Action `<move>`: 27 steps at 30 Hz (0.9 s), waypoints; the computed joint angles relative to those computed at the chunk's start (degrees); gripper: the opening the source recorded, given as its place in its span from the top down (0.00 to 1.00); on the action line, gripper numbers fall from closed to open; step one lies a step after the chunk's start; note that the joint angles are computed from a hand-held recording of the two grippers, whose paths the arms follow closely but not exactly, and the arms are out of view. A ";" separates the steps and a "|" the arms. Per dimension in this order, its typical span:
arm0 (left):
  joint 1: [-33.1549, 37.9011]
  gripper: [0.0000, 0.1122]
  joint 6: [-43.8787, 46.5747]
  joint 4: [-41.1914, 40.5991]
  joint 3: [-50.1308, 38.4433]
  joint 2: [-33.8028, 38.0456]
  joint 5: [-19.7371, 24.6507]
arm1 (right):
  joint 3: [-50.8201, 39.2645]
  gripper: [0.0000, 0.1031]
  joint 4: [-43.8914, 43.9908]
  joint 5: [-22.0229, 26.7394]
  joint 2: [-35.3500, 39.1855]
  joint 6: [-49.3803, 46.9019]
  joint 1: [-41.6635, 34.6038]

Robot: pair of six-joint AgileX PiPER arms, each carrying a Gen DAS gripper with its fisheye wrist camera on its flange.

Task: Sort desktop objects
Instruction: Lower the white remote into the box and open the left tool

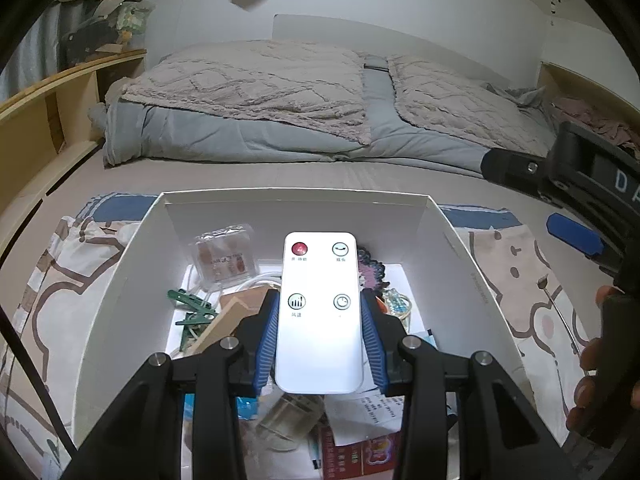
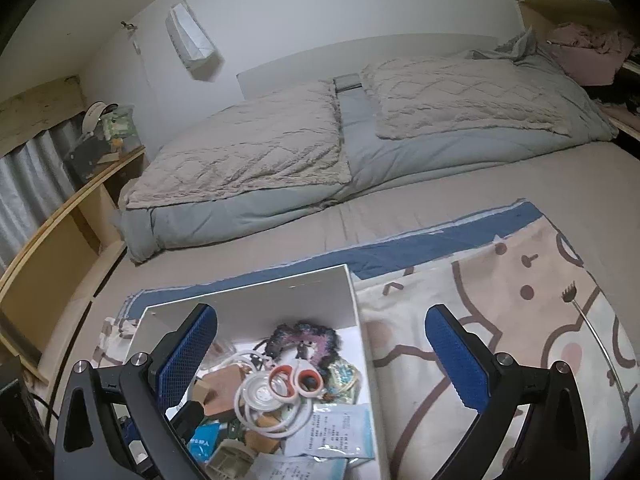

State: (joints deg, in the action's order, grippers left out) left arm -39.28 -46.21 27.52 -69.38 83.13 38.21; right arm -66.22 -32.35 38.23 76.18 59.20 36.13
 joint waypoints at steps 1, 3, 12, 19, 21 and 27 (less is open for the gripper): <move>-0.27 0.65 -0.91 0.89 0.25 -0.08 -0.42 | 0.29 0.00 0.15 -0.06 -0.34 -0.25 -0.21; -1.47 0.36 -4.40 5.00 0.78 -0.17 -0.59 | 0.83 0.00 0.47 -0.30 -0.84 -0.76 -0.60; -2.05 0.26 -7.04 7.11 0.93 -0.48 -0.62 | 1.66 0.00 0.29 -0.06 -2.06 -1.73 0.18; -2.83 0.26 -8.69 9.42 1.84 -2.27 0.72 | 2.45 0.00 -1.00 -0.26 -3.18 -1.10 2.08; -2.70 0.26 -8.87 9.52 2.22 -3.16 0.88 | 2.56 0.00 -1.31 0.20 -3.70 -0.98 2.67; -3.09 0.25 -8.89 9.46 2.72 -5.68 2.66 | 3.31 0.00 -7.82 3.97 -6.19 3.24 6.40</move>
State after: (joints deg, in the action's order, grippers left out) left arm -42.37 -55.10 36.97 -66.65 77.45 40.87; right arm -62.91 -40.17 42.20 69.99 62.44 42.53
